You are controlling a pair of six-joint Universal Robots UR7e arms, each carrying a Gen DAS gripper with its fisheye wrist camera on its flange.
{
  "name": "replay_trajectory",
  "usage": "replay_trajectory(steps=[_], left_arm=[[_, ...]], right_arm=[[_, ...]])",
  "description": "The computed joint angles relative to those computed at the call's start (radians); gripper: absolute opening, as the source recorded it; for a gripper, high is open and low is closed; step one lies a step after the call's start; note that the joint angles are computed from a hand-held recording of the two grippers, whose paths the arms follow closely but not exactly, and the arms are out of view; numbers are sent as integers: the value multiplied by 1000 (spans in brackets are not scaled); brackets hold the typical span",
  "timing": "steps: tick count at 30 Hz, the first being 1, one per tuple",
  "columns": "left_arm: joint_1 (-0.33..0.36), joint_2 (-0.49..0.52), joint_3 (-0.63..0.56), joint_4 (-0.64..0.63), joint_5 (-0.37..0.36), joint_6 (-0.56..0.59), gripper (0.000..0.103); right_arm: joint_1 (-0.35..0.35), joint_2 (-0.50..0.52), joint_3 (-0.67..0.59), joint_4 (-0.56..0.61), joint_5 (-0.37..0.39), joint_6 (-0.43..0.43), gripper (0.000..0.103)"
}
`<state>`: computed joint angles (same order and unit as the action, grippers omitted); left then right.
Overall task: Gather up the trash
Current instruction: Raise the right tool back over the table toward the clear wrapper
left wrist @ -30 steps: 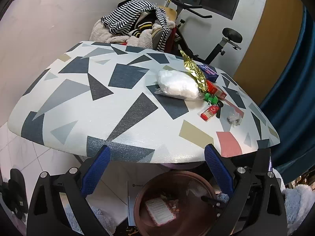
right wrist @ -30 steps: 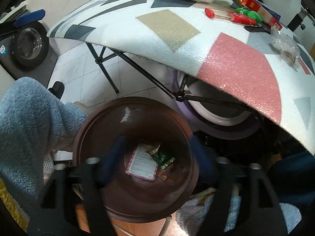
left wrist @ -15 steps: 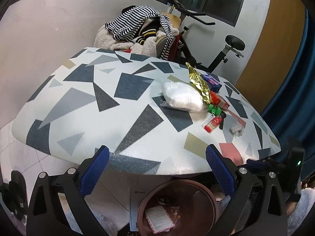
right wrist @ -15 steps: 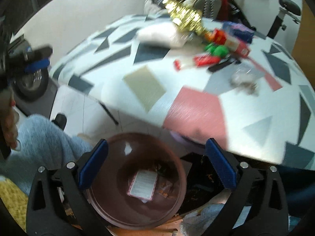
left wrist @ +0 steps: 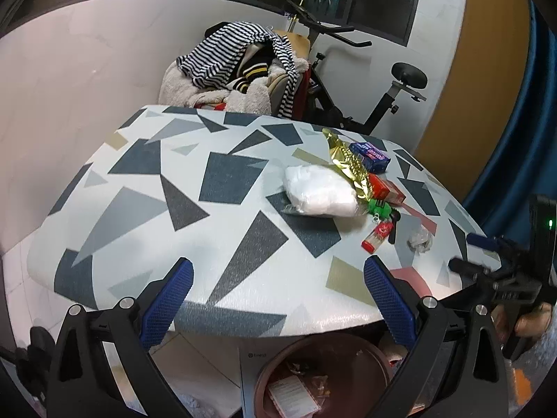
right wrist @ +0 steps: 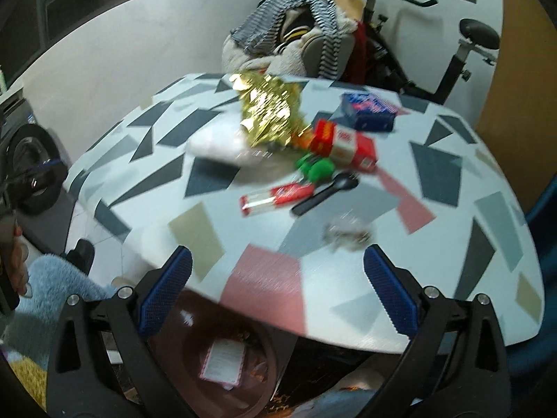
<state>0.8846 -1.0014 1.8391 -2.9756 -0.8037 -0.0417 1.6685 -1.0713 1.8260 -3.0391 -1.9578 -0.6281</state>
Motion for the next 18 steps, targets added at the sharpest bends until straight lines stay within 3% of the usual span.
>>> replay_trajectory(steps=[6,10,18], left_arm=[[5,26,-30,-36,-4,51,96],[19,44,-61,-49,-39,83,96],[35,71,-109,-37,-72,103,96]], right_arm=[[0,10,-61,6,-13,2,97],[-15,6,-87,13,33,-21,97],[-47,28,-152,92,47,31,97]])
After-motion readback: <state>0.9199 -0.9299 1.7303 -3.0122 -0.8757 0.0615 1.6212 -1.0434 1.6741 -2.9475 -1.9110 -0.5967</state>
